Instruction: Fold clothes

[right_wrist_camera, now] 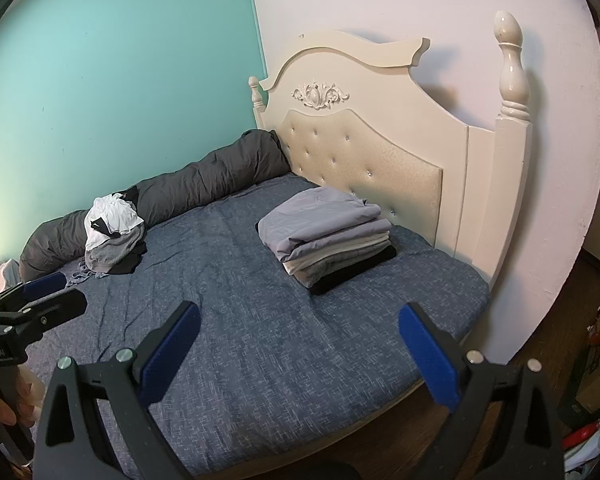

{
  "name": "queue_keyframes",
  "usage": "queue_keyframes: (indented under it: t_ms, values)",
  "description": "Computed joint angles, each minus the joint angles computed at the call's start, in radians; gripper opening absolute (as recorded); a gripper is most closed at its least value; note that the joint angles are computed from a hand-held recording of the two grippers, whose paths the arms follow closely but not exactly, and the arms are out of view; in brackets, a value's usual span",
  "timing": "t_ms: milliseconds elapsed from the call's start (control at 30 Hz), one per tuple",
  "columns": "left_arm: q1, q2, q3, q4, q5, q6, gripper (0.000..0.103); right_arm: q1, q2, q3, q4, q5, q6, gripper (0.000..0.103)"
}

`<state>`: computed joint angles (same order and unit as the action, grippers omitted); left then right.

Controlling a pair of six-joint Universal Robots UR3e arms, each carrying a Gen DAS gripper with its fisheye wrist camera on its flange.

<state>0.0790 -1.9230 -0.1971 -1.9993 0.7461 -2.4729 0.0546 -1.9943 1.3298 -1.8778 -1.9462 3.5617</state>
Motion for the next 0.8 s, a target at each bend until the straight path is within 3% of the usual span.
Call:
queue_keyframes:
  t_ms: [333, 800]
  values:
    - [0.0, 0.045, -0.102, 0.066, -0.001, -0.006, 0.103, 0.002, 0.002, 0.003, -0.005, 0.002, 0.001, 0.1]
    - [-0.006, 0.024, -0.059, 0.028, 0.017, -0.001, 0.103, -0.02, -0.011, 0.017, -0.006, 0.024, -0.007, 0.1]
